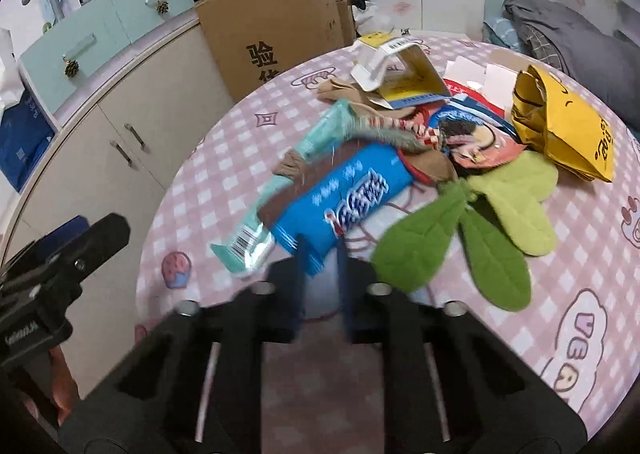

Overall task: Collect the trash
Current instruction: 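Return both tools to the table over the snack wrappers, then grasp the teal wrapper with the left gripper while the right grasps the blue snack bag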

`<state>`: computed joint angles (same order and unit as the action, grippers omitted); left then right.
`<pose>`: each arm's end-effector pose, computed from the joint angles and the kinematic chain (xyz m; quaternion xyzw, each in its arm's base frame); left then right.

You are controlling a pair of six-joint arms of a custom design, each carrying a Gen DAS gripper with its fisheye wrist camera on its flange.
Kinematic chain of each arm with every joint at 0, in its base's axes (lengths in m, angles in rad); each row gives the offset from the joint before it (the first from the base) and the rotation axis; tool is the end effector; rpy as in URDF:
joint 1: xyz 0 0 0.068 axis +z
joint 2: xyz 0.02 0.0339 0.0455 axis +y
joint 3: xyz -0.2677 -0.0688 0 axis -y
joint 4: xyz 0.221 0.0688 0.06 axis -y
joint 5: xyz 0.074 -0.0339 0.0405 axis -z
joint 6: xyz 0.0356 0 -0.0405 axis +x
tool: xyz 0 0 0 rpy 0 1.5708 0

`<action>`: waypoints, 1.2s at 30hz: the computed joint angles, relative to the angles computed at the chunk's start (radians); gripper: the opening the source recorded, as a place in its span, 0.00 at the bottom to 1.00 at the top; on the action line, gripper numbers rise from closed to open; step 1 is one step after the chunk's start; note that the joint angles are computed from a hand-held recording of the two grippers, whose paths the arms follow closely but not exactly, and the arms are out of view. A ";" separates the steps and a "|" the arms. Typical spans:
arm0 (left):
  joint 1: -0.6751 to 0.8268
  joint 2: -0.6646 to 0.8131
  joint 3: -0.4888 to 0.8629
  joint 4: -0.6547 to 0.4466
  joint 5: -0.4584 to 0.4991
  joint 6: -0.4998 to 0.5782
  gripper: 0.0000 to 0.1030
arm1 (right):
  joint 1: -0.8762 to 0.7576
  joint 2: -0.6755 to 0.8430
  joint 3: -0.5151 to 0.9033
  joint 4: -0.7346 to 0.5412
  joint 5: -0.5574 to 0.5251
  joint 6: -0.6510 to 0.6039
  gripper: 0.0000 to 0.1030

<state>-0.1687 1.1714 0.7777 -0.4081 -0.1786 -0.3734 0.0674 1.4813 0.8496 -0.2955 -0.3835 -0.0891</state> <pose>0.2168 -0.0305 0.2524 -0.1276 0.9150 -0.0204 0.3821 0.2726 0.0317 0.2124 -0.1329 0.9237 0.1774 0.3124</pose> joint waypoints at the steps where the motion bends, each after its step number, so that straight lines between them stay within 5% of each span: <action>1: -0.018 0.019 0.009 0.006 -0.001 0.000 0.89 | -0.031 0.004 0.002 -0.009 -0.025 -0.014 0.05; 8: -0.136 0.198 0.101 0.041 -0.023 0.017 0.88 | -0.129 0.001 0.000 -0.034 -0.077 -0.064 0.05; 13: -0.175 0.312 0.167 0.028 -0.033 0.047 0.67 | -0.160 0.003 0.006 -0.039 -0.104 -0.065 0.06; 18: -0.207 0.352 0.170 0.079 -0.080 0.103 0.32 | -0.132 -0.029 -0.010 -0.014 -0.083 -0.049 0.06; 21: -0.192 0.330 0.141 0.109 -0.048 0.114 0.28 | -0.095 -0.027 0.000 -0.008 -0.064 -0.008 0.08; 22: -0.177 0.312 0.122 0.121 -0.021 0.109 0.27 | -0.080 -0.028 0.002 -0.002 -0.050 0.005 0.17; 23: -0.161 0.288 0.098 0.135 0.010 0.100 0.26 | -0.058 -0.029 0.001 0.010 -0.025 0.028 0.41; 24: -0.154 0.276 0.086 0.144 0.020 0.097 0.25 | -0.041 -0.033 -0.002 0.028 0.011 0.050 0.53; 36: 0.023 0.076 -0.046 0.170 0.122 0.123 0.25 | 0.142 0.112 0.121 0.028 0.310 0.091 0.54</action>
<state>-0.1459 1.2475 0.7314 -0.2382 -0.0562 -0.2503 0.2091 1.5934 0.9710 -0.2673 -0.0734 0.0021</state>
